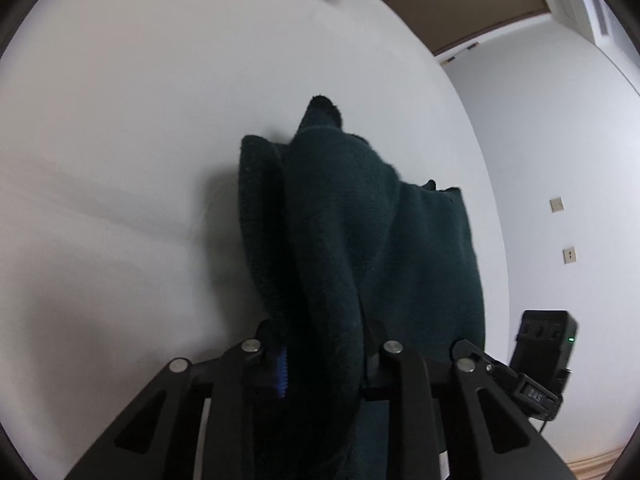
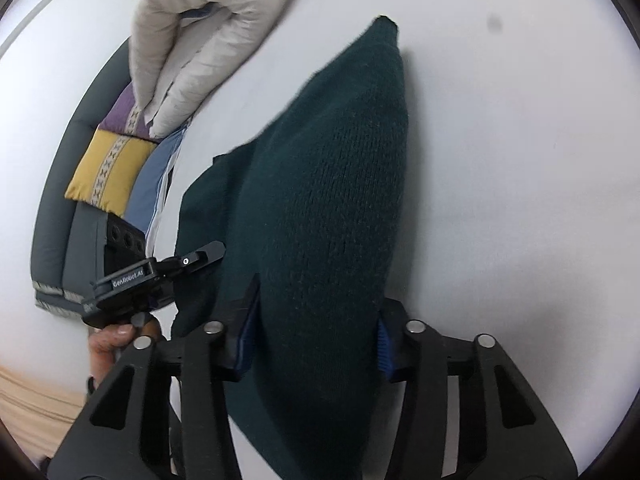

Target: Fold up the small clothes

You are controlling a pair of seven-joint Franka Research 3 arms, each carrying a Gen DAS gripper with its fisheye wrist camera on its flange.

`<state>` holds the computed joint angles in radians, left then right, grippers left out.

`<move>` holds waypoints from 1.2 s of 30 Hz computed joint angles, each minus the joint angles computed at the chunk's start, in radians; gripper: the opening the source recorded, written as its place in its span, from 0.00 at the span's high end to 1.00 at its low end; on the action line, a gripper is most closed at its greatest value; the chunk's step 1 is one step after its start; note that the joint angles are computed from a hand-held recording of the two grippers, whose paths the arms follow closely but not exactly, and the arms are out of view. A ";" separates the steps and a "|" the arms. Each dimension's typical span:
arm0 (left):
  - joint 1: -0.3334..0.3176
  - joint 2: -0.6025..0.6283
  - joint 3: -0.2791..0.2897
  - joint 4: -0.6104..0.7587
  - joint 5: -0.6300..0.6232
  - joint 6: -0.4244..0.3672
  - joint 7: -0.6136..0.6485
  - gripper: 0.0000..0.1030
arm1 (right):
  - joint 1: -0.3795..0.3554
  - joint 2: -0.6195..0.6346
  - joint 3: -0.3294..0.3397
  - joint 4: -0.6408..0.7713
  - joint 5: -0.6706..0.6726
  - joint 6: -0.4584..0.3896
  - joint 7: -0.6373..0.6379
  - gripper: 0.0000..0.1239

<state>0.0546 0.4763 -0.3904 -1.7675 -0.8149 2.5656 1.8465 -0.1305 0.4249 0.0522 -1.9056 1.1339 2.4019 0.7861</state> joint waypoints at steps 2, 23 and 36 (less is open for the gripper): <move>0.005 -0.053 -0.015 -0.042 -0.021 0.001 0.022 0.76 | 0.009 -0.056 0.004 -0.046 0.003 0.026 -0.038 0.67; -0.240 -0.449 0.132 -0.584 -0.380 0.069 0.312 0.65 | 0.108 -0.475 -0.175 -0.641 0.249 0.016 -0.274 0.66; -0.345 -0.543 0.117 -0.668 -0.191 0.352 0.178 0.46 | 0.087 -0.542 -0.147 -0.721 0.382 0.135 -0.405 0.52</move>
<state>-0.2905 -0.0664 -0.2730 -2.4352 -1.0057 2.9176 2.0250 -0.0437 -0.1166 -0.0944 -2.6263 1.5162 2.5374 0.3815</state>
